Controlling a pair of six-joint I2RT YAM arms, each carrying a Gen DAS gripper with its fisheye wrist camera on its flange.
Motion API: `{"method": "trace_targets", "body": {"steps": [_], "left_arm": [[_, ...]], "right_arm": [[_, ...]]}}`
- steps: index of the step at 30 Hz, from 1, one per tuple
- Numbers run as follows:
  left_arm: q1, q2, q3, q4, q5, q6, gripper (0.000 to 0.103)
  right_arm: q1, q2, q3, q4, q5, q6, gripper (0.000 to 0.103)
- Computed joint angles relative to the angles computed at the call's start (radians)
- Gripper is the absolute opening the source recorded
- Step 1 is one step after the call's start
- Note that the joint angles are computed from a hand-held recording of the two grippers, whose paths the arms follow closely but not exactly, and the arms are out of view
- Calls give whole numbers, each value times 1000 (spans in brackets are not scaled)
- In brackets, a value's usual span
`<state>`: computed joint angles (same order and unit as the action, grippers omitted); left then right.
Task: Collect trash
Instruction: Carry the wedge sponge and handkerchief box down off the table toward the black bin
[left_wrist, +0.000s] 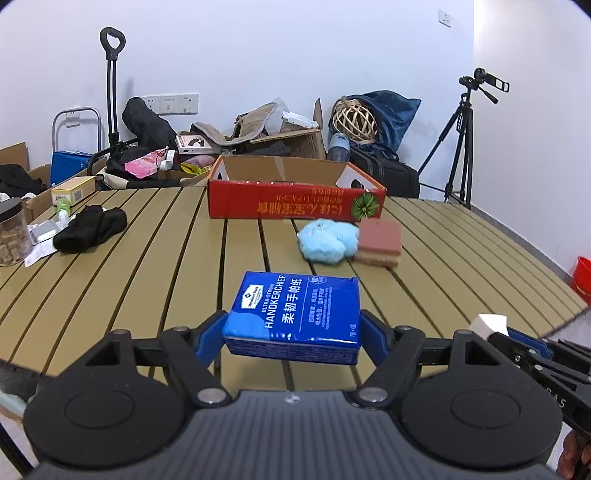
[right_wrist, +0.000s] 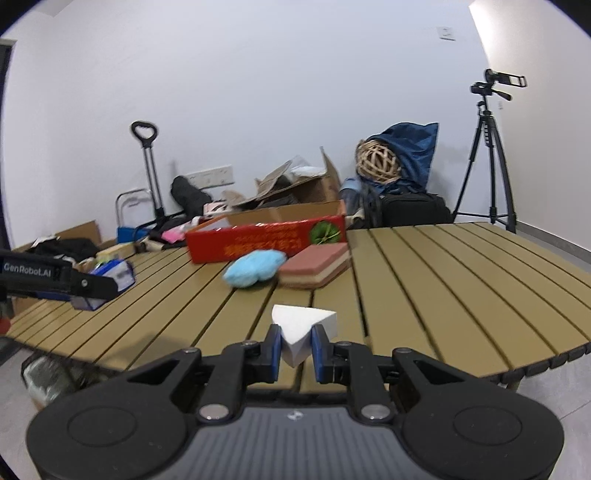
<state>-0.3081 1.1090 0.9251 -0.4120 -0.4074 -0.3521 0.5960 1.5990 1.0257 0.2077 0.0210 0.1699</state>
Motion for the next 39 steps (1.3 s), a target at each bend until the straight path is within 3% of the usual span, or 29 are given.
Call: {"method": "trace_targets", "body": {"steps": [7,16,26,39], "left_arm": [[-112,-129,-83,-85,-119,-51,76],[-243,-224,-154,-277,-213,-215,75],[-297,-282,-264,-420,-170,-354,75],[-320,-302,-433,-434,-85,-451,75]], "right_arm": [[67,-84,-70,-67,2,-43,16],[136,-123,-111,-221,2,-28,16],[199,-89,-111,-364,2,11,16],[274,35,-48,-497,-13,47,16]]}}
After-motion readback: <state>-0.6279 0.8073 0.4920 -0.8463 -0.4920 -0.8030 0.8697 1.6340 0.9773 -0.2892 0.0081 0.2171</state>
